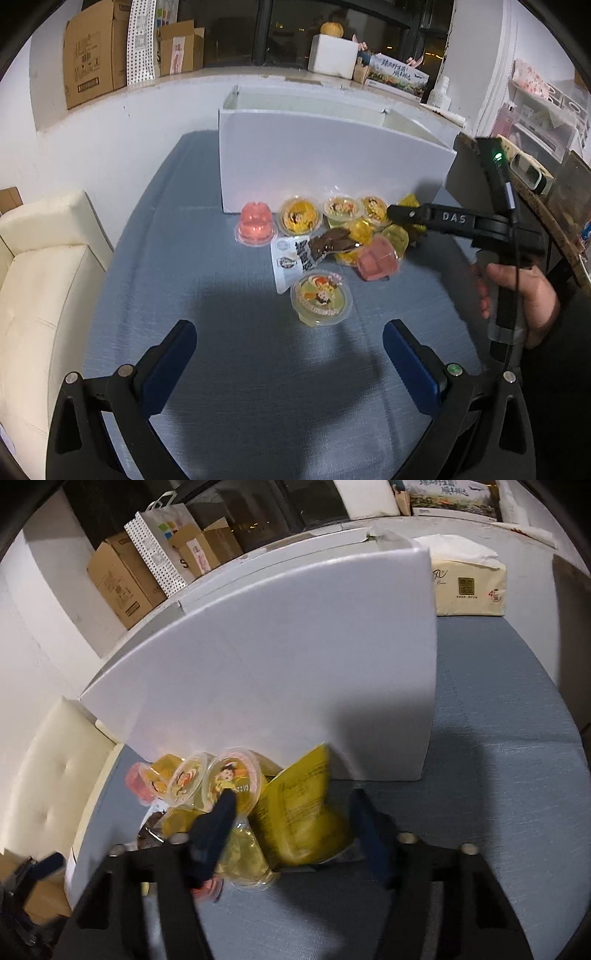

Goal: Organize snacks
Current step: 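Grasp the small yellow snack bag with the right tool while the left tool grasps a jelly cup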

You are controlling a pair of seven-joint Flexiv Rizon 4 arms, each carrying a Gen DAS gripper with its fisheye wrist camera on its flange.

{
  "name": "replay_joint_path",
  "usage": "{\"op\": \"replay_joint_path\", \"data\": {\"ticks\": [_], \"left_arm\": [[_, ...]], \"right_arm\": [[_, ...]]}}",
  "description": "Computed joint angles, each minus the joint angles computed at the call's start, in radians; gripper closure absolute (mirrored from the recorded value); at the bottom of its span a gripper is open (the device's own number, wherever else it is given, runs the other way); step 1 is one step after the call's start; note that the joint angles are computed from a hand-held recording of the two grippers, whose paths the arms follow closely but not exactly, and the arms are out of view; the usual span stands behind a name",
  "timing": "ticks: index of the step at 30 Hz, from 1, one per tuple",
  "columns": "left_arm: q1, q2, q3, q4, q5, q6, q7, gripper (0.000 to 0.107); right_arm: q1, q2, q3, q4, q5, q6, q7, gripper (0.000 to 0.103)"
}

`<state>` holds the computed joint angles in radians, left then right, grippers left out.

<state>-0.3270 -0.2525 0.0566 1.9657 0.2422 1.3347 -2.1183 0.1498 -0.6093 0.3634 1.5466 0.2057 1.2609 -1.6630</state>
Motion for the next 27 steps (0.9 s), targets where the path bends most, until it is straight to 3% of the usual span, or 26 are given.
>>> {"op": "replay_joint_path", "data": {"ticks": [7,17,21,22,24,25,26,27], "left_arm": [[0.003,-0.043,-0.018,-0.027,-0.034,0.0,0.035,0.004],[-0.032,-0.15,0.027,-0.148,-0.038,-0.069,0.05,0.004],[-0.019,-0.177,0.015,-0.159,-0.066,-0.058,0.058,0.005],[-0.015,-0.177,0.011,-0.15,-0.073,-0.037,0.06,0.008],[-0.022,-0.171,0.02,-0.141,-0.073,-0.021,0.063,0.027],[-0.019,-0.166,0.016,-0.134,-0.078,-0.013,0.073,0.045],[-0.02,-0.163,0.017,-0.129,-0.081,-0.01,0.078,0.056],[-0.035,-0.16,0.033,-0.136,-0.068,-0.024,0.073,0.056]], "right_arm": [[-0.021,0.055,0.013,0.079,0.023,0.04,-0.048,0.065],[-0.145,0.197,0.138,0.207,0.188,0.162,-0.175,0.066],[-0.18,0.236,0.165,0.231,0.26,0.147,-0.24,0.066],[-0.18,0.244,0.163,0.234,0.278,0.142,-0.251,0.066],[-0.17,0.259,0.151,0.245,0.308,0.138,-0.272,0.066],[-0.159,0.261,0.142,0.243,0.318,0.133,-0.273,0.066],[-0.154,0.264,0.137,0.245,0.334,0.13,-0.283,0.066],[-0.151,0.266,0.133,0.246,0.349,0.13,-0.294,0.066]]}}
